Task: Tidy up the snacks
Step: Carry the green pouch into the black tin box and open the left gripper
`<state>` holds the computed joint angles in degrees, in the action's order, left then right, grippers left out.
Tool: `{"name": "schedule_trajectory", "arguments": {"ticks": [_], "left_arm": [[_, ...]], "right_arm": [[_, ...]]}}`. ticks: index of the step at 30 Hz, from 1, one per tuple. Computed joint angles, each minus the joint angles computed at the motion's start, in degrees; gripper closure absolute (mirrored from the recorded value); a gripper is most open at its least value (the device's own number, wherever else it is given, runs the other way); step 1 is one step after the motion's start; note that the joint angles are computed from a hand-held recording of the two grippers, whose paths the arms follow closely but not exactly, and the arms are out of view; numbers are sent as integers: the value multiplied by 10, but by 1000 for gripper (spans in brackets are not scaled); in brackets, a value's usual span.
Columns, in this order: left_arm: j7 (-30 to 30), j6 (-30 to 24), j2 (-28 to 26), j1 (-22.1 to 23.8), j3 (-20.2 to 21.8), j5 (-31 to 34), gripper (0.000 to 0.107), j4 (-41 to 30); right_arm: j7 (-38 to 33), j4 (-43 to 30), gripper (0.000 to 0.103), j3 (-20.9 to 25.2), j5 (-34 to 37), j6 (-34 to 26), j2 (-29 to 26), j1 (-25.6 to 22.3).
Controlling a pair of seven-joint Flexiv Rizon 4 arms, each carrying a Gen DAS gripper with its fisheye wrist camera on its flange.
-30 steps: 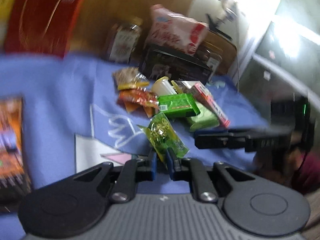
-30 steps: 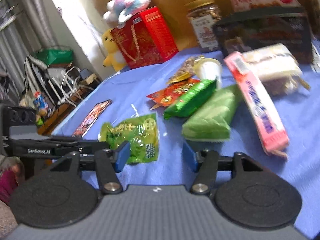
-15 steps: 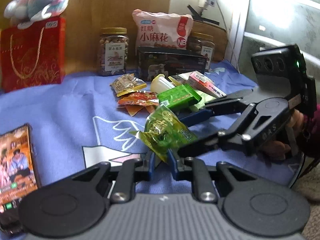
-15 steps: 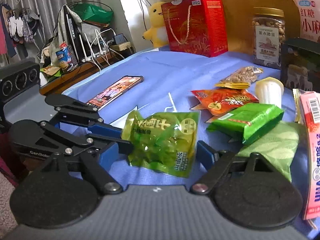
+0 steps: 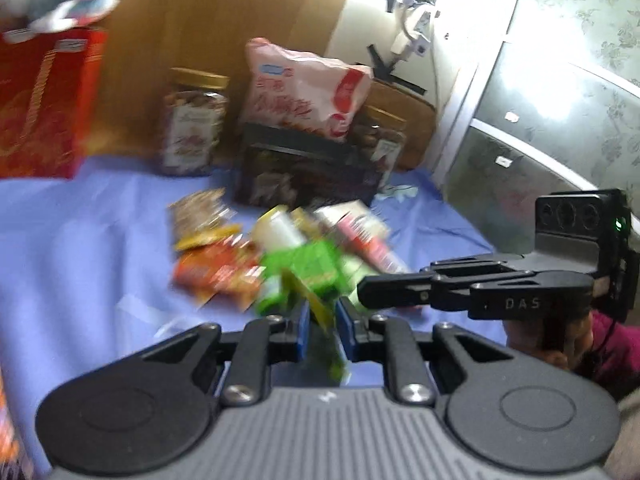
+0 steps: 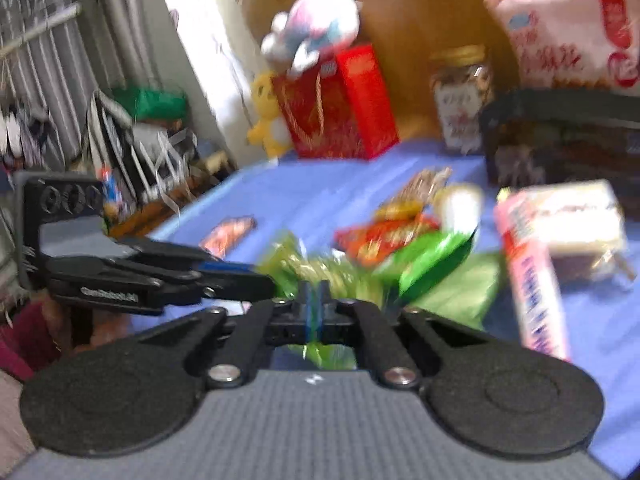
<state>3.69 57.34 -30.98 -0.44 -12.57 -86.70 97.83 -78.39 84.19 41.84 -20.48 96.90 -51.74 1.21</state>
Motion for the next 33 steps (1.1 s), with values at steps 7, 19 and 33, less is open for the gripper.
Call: {"name": "schedule_trajectory", "arguments": {"ticks": [7, 19, 33], "left_arm": [[-120, 2, -84, -14, -29, 144, 91, -144], [-245, -6, -83, 52, -63, 197, 59, -116], [-247, -54, -65, 38, -35, 155, 53, -46]], "right_arm": [[75, -22, 99, -145, 28, 62, 33, 60], [56, 49, 65, -21, -105, 34, 8, -53], [-36, 31, 63, -113, -73, 15, 19, 32]]}}
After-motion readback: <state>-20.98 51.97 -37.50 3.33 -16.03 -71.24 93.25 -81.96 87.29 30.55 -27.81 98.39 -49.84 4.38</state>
